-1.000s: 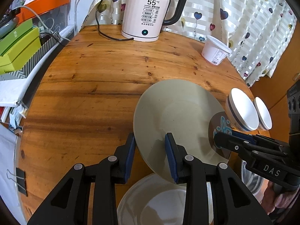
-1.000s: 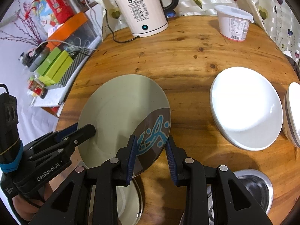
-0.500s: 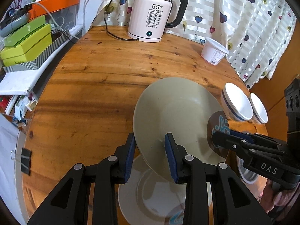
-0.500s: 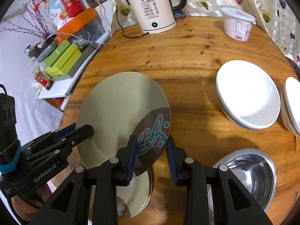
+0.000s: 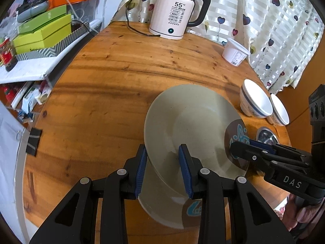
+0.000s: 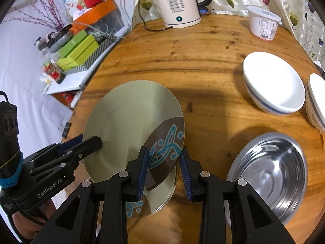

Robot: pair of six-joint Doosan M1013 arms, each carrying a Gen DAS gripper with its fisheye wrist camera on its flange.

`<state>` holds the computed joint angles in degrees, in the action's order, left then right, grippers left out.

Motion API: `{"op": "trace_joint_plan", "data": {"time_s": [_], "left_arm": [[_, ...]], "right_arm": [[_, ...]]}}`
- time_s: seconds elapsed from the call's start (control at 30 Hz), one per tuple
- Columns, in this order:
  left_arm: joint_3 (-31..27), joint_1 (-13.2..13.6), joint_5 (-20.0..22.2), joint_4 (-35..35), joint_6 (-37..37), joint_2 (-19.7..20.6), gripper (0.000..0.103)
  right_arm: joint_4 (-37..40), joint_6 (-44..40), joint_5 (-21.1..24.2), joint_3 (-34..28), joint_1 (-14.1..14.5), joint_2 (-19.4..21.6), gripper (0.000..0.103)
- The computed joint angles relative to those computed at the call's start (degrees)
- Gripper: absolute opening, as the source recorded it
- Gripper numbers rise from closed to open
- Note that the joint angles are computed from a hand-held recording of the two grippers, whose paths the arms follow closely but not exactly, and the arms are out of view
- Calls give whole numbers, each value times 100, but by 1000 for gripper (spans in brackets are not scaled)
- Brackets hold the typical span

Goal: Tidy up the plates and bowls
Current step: 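Carry the blue-patterned plate with the right gripper toward the left gripper's plates while the left gripper holds them, then lower the blue-patterned plate onto the left gripper's plates and open the right gripper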

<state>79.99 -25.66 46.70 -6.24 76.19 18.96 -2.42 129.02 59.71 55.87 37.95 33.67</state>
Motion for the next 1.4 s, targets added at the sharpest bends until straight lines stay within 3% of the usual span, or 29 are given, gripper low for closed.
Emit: {"op": "trace_joint_plan", "data": {"time_s": [0.77,1.4], "left_arm": [[493,-137,-24,353,-572,-292,33],[636,-126,-114,294,-663,-365,33]], "right_arm": [[286,-310,-15,301,89,-105,30],[-176,-550,219,129,235,-3,37]]}}
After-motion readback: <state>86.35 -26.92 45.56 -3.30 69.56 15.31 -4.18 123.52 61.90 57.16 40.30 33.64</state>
